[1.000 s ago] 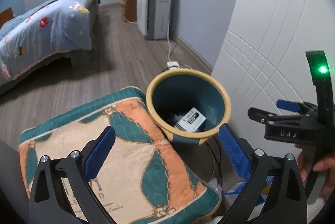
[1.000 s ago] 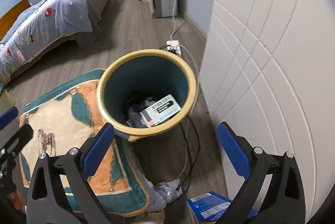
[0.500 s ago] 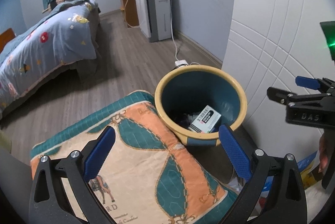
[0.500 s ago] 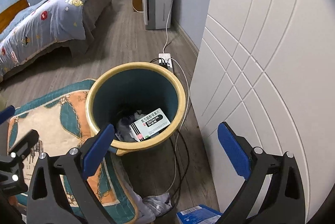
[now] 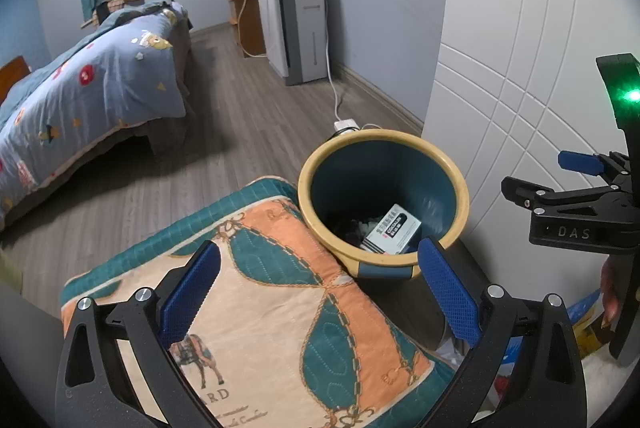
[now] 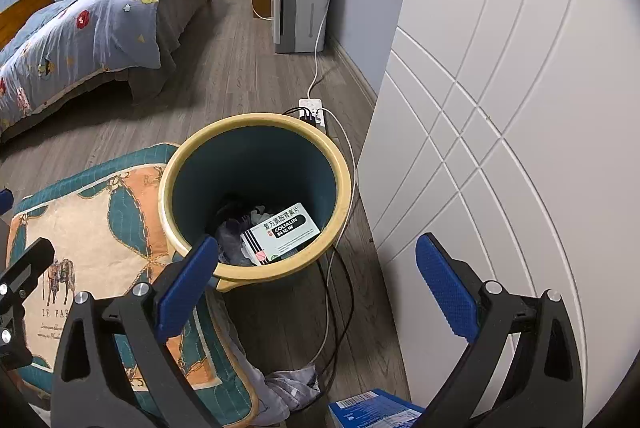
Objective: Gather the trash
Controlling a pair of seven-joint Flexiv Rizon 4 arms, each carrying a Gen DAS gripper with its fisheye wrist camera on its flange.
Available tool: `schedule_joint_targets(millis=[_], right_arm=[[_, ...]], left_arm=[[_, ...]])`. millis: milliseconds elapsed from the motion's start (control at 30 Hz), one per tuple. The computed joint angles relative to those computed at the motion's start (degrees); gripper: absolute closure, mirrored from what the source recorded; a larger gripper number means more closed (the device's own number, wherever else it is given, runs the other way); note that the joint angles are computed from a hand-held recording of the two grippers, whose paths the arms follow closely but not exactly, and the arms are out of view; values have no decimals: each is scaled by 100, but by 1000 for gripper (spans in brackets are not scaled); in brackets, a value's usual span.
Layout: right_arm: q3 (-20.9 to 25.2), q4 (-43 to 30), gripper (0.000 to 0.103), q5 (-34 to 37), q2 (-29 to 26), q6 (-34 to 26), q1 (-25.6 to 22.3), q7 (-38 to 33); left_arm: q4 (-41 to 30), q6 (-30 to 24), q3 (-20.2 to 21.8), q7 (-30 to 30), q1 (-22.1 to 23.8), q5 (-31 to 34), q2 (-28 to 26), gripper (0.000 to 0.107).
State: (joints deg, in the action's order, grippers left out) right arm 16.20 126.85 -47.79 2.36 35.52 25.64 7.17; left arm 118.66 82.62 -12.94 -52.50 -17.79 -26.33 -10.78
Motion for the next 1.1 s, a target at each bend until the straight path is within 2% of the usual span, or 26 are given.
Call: schedule_joint_targets(millis=[1100], right_arm=[[-5,-31,6,36,-20,-100,21,-214]], left_arm=[[66,112,-30,116,-4,-46,36,9]])
